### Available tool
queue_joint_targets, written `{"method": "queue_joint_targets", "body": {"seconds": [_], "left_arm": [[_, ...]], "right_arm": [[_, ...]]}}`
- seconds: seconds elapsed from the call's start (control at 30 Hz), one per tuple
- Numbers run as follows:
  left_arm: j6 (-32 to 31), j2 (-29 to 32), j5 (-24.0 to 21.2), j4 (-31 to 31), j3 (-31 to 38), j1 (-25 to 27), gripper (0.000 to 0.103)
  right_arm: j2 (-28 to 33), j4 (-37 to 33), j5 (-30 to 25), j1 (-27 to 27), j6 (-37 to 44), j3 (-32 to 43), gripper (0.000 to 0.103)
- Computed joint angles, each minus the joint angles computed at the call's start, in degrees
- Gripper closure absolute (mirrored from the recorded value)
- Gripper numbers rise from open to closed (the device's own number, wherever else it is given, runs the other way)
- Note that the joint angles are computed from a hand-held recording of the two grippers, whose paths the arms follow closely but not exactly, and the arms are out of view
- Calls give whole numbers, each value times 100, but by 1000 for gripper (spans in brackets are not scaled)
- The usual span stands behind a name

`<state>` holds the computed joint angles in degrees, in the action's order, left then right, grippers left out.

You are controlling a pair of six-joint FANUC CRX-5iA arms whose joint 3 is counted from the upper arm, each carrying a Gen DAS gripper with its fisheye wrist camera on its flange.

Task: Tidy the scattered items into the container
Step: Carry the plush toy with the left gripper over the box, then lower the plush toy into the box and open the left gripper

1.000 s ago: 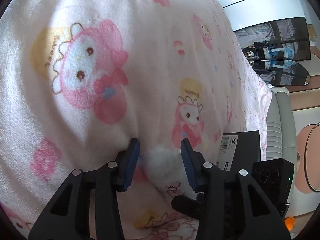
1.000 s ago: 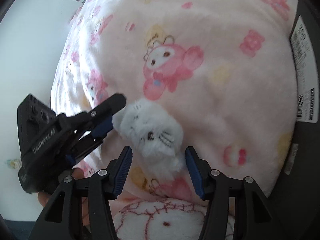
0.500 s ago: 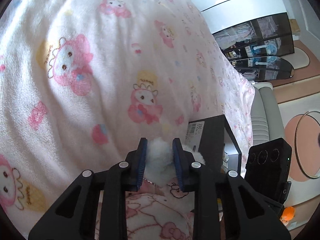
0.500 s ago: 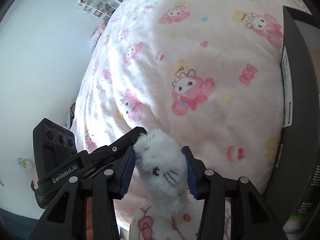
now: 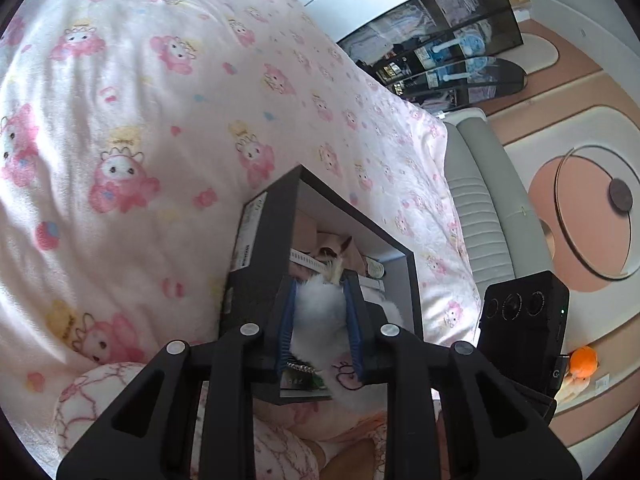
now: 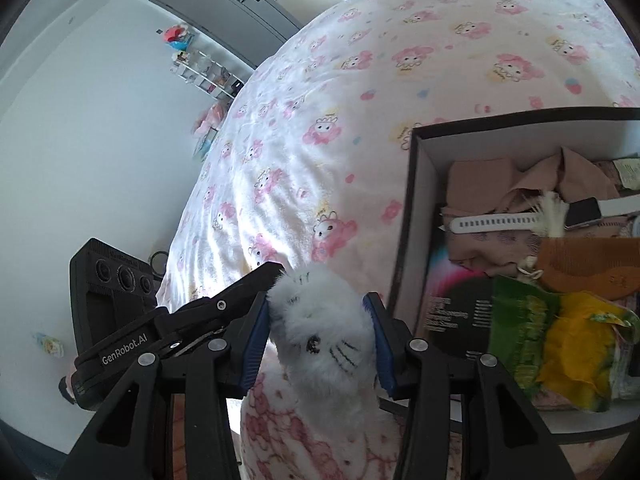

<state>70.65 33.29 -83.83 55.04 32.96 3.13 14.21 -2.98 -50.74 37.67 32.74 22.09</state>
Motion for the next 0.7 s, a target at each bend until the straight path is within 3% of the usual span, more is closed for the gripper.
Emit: {"method": "queue_joint_targets", "body": {"seconds": [0.27,0.43,0.57,0.7], "left_arm": [[118,265,-273,-637,376,-601,81],[251,589,-514,-1359,1216,-899,81],[133,377,-447,-1711,1143,-885,81],[39,255,-504,-1862,1059,-807,80]], "right_arm": [[-728,-321,215,-250,-250,-1144,60],[-830,-88,292,-336,-605,-1466,60],[-845,9,149,-356,-641,-1508,61],[-1038,932,166,-147,-1233,-1750,61]]}}
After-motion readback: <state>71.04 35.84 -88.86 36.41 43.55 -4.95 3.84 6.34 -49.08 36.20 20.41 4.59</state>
